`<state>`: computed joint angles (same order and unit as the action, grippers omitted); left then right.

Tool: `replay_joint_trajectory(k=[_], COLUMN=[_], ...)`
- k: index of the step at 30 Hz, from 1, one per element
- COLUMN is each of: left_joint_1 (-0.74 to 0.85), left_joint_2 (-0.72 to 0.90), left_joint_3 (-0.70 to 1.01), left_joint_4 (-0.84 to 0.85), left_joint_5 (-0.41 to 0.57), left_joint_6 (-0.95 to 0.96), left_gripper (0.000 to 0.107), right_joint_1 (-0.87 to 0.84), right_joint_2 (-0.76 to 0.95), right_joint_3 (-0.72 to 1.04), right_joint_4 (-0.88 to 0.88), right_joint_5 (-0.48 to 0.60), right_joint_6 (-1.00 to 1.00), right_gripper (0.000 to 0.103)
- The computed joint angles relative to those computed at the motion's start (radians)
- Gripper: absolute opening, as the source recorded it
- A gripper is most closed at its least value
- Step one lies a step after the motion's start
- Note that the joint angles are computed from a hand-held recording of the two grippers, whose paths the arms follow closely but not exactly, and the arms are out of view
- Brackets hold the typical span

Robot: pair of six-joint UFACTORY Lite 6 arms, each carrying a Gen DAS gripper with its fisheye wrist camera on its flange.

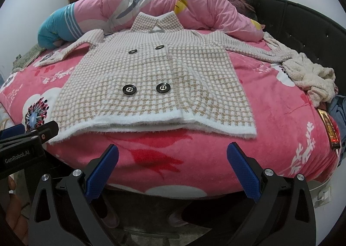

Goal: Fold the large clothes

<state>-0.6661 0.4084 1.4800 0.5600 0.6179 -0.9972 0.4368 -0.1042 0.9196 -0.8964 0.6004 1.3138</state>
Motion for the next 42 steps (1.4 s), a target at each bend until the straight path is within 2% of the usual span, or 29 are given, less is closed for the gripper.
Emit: replay_joint_trajectory(k=[4,42], left_joint_1=[0.005,0.02], left_joint_2=[-0.004,-0.015], left_joint_3=[0.026,0.002], left_joint_4=[-0.023,-0.001], left_joint_5=[0.023,0.004], left_joint_6=[0.031,0.013], left_gripper=[0.095,0.095], right_joint_1=[-0.002,0.007], right_joint_2=[-0.005,0.013], right_joint_3=[-0.004,0.028], right_joint_4=[-0.001,0.009], right_joint_5=[0.0,0.017], right_joint_6=[-0.002,-0.015], right_gripper=[0.098,0.098])
